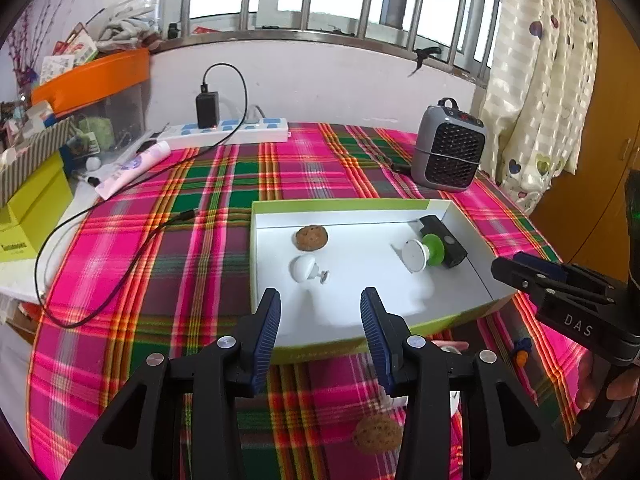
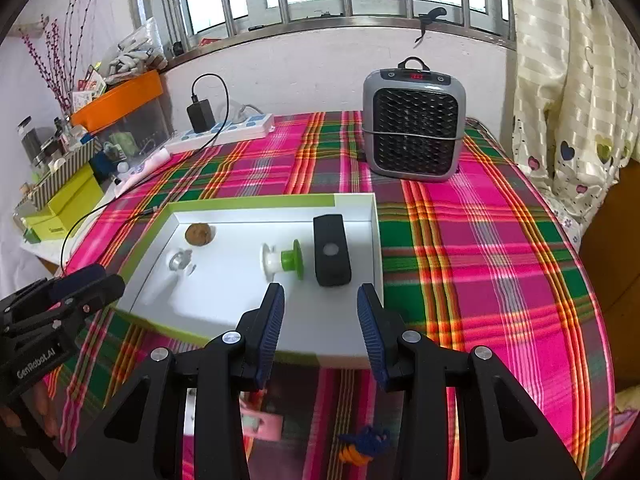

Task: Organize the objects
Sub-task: 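Lift both tools up and back out of the box, then move the left tool toward the second walnut while the right approaches the blue-and-orange knotted toy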

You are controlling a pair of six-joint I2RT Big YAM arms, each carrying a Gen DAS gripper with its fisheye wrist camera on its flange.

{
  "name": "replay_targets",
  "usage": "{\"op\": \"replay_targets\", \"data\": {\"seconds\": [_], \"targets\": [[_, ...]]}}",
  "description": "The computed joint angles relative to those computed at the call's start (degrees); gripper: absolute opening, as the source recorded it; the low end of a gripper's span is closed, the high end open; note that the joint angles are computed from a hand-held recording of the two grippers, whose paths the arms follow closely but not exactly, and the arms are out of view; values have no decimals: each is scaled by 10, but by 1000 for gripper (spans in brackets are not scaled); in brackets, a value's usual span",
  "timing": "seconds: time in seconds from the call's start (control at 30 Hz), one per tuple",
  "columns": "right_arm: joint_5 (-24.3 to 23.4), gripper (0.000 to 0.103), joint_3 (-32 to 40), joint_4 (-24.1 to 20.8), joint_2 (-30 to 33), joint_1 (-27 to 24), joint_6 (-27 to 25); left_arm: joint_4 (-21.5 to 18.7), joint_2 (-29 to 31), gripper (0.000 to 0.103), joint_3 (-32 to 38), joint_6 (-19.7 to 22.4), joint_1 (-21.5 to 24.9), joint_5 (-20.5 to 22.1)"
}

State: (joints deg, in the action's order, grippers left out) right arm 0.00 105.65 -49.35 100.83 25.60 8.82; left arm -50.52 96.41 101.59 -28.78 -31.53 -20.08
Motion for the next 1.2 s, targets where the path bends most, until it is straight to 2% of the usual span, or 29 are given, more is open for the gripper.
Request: {"op": "replay_targets", "data": {"seconds": [0.4, 1.0, 1.1, 1.2], "targets": [[6, 39, -72, 27, -49, 7, 2, 20, -44, 40, -66, -18, -12, 9], [13, 40, -162, 54, -106, 7, 12, 28, -59, 47, -109, -28, -33, 37], [18, 46, -176, 59, -116, 7, 10, 27, -59, 47, -112, -28, -37, 41], [16, 46, -186, 63, -123, 4, 12, 25, -56, 47, -112, -27, -38, 46]]}}
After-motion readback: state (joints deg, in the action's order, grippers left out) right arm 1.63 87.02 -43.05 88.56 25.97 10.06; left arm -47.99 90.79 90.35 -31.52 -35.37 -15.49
